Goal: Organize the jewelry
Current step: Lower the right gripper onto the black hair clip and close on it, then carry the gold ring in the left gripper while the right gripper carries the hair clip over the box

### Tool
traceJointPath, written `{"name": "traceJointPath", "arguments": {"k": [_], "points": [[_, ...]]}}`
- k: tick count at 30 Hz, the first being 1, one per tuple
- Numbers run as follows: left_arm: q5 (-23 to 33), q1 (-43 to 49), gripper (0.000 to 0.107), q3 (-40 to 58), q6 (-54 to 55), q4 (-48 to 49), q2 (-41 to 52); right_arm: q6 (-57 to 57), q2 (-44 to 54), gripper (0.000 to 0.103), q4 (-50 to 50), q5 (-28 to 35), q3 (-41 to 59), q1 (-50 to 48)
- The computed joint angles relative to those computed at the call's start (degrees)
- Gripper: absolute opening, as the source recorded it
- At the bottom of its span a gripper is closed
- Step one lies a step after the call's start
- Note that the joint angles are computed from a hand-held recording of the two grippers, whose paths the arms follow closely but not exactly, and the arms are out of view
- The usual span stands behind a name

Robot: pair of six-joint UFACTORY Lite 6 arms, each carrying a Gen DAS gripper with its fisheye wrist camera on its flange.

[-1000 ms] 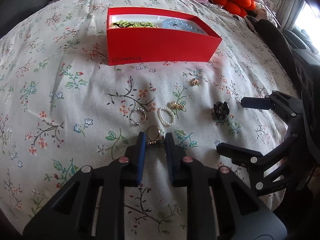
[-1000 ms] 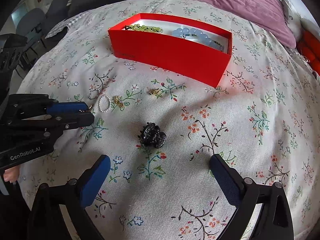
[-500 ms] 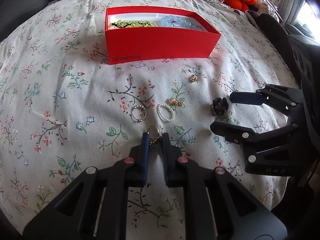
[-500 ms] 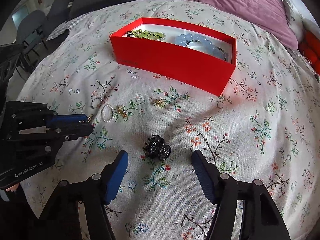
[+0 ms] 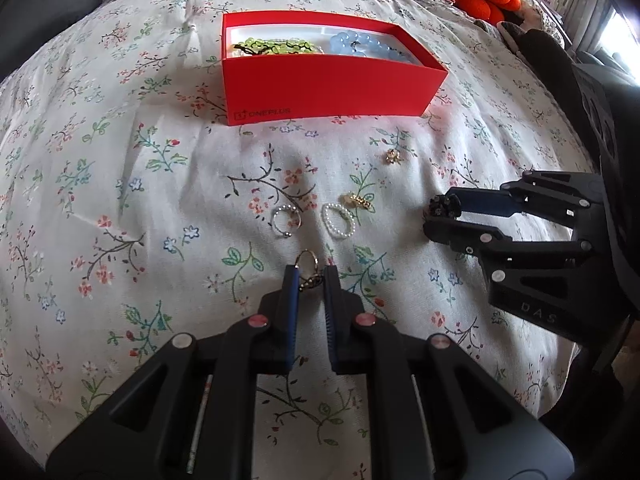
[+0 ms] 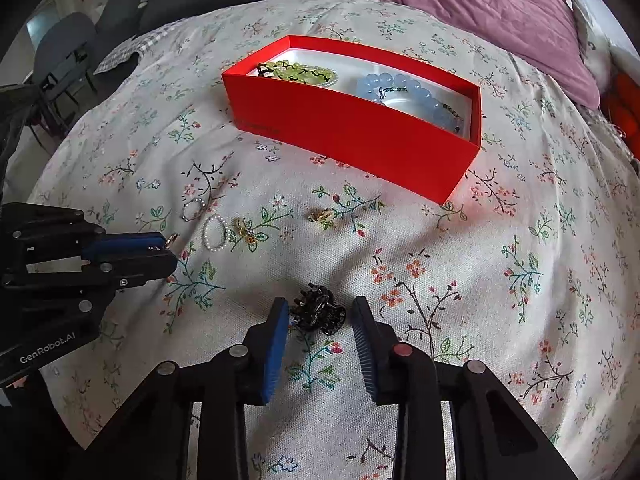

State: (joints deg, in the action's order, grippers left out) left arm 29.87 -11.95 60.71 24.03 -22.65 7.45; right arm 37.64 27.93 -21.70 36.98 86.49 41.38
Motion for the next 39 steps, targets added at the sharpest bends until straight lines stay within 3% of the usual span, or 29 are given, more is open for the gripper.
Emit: {"name": "traceJointPath", "arguments": {"k": [20, 39], "points": [[6.0, 2.1, 0.014, 4.8, -1.2, -1.2, -0.3, -7.6, -4.1, 0.028, 14.4, 2.1, 1.2, -3.6], [11.5, 5.6, 0.014, 20.2, -3.4, -5.2, 4.1, -10.2, -7.8, 0.028, 20.6, 3.5, 10.0, -8.1]]}}
